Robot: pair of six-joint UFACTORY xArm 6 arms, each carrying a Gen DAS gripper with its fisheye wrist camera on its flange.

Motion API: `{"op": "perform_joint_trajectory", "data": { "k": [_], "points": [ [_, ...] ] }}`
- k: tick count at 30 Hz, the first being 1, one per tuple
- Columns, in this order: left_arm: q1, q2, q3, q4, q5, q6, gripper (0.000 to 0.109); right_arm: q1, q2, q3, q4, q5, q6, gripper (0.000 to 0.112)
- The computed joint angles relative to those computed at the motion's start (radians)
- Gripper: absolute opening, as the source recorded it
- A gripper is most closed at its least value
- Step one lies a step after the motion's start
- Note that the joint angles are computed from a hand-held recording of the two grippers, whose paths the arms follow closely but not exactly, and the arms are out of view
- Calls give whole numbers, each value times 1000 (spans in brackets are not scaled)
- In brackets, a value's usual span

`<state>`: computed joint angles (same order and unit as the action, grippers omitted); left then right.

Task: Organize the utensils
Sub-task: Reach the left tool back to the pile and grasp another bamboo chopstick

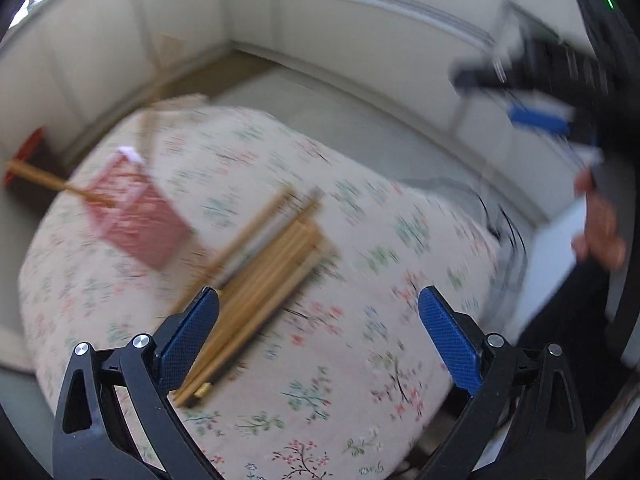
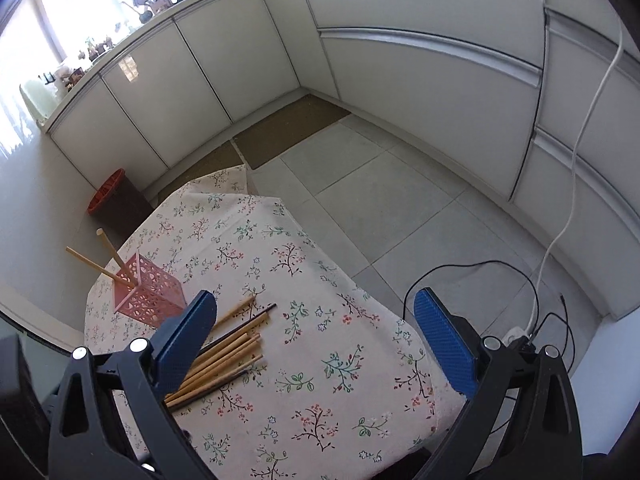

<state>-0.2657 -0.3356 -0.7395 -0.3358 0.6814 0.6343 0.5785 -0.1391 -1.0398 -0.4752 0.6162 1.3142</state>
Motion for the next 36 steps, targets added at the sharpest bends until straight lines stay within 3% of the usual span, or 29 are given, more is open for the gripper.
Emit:
{"op": "perform_joint_trajectory", "data": {
  "k": [4,10,14,21,28,36],
  "points": [
    [0,122,-81,-63,99,90,93,-28,0,27,103,-15,-47,96],
    [-3,315,-246,-72,214,59,62,-61,19,58,336,-50,-187,96],
    [-33,374,-275,-20,180,26,47,-70,25,69,358,-59,-194,96],
    [-82,446,-302,105,95,-76,37,-73,41,61,399,-51,-236,96],
    [-84,482,-322,175,62,-137,16,-68,68,37,440,-22,-276,96],
    [-10,312,-183,114,-1,-96,7,-41,121,-7,538,14,-305,96]
  ]
}}
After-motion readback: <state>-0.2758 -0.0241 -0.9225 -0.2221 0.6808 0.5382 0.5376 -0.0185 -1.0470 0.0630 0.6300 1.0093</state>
